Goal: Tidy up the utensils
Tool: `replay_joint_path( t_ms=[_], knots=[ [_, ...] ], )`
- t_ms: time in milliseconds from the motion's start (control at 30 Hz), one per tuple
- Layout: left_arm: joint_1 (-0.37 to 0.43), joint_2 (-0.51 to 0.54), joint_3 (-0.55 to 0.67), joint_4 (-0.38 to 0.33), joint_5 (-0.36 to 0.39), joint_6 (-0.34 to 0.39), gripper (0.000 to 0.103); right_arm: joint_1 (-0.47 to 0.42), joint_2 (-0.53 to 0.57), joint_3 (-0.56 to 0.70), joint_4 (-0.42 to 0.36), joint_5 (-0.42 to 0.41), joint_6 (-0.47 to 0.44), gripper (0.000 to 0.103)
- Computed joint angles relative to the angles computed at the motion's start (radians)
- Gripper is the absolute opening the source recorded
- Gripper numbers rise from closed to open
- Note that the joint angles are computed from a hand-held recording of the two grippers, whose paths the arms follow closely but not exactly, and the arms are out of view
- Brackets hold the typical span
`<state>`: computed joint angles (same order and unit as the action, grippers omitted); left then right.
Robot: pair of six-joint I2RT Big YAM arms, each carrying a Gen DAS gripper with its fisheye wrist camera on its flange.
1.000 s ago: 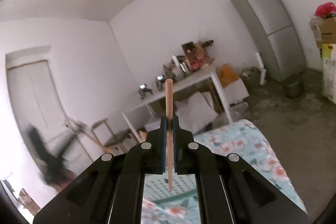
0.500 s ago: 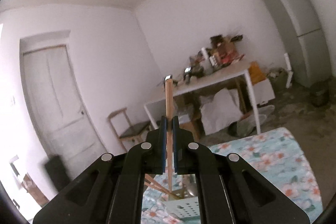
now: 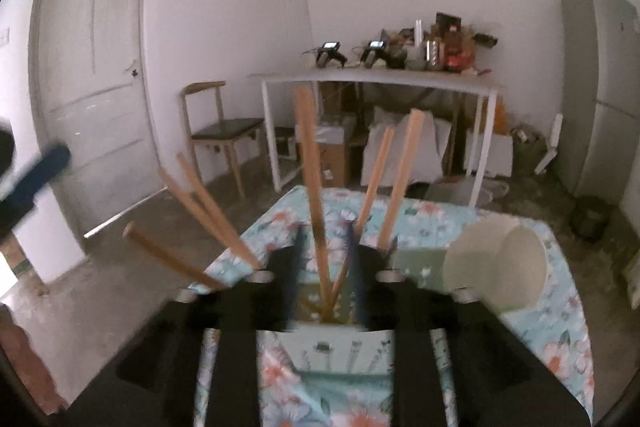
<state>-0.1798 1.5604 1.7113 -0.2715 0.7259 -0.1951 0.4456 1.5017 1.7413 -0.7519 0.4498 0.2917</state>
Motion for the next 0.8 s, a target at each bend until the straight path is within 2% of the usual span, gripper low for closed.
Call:
replay_joint_path(
  t_ms=[33, 167, 233, 300, 367, 467, 533, 567, 633, 667, 700, 767, 800],
  knots=[
    [0.001, 0.000, -0.008, -0.009, 0.008, 0.008, 0.079, -0.003, -0.027, -0.027, 0.023, 0.004, 0.011, 0.063],
    [0.001, 0.004, -0.045, -0.093, 0.053, 0.129, 0.084, -0.039, -0.162, -0.126, 0.089, -0.027, 0.064, 0.072],
    [-0.015, 0.029, -0.022, -0.203, 0.060, 0.238, 0.086, -0.062, -0.227, -0.185, 0.116, -0.038, 0.088, 0.086],
    [-0.041, 0.074, 0.022, -0.304, 0.077, 0.343, 0.087, -0.098, -0.291, -0.257, 0.104, -0.042, 0.100, 0.092],
    [-0.069, 0.122, 0.077, -0.366, 0.064, 0.410, 0.088, -0.157, -0.315, -0.310, 0.069, -0.126, 0.090, 0.092],
    [-0.123, 0.246, 0.236, -0.516, -0.009, 0.514, 0.091, -0.211, -0.309, -0.366, 0.071, -0.231, 0.073, 0.092],
    [-0.147, 0.330, 0.351, -0.608, -0.045, 0.528, 0.091, -0.243, -0.261, -0.364, 0.061, -0.329, 0.052, 0.092],
    [-0.156, 0.367, 0.401, -0.638, -0.051, 0.518, 0.091, -0.247, -0.240, -0.357, 0.054, -0.353, 0.044, 0.092],
    [-0.166, 0.410, 0.460, -0.649, -0.060, 0.494, 0.091, -0.260, -0.187, -0.332, 0.059, -0.448, -0.005, 0.092],
    [-0.170, 0.431, 0.489, -0.651, -0.047, 0.490, 0.090, -0.256, -0.170, -0.319, 0.057, -0.455, -0.023, 0.092],
    [-0.173, 0.433, 0.492, -0.647, -0.041, 0.493, 0.082, -0.247, -0.144, -0.296, 0.055, -0.443, -0.052, 0.092],
    [-0.177, 0.433, 0.492, -0.632, -0.046, 0.497, 0.078, -0.235, -0.124, -0.282, 0.074, -0.438, -0.103, 0.092],
    [-0.178, 0.429, 0.483, -0.618, -0.052, 0.498, 0.076, -0.221, -0.113, -0.274, 0.075, -0.399, -0.123, 0.087]
  ],
)
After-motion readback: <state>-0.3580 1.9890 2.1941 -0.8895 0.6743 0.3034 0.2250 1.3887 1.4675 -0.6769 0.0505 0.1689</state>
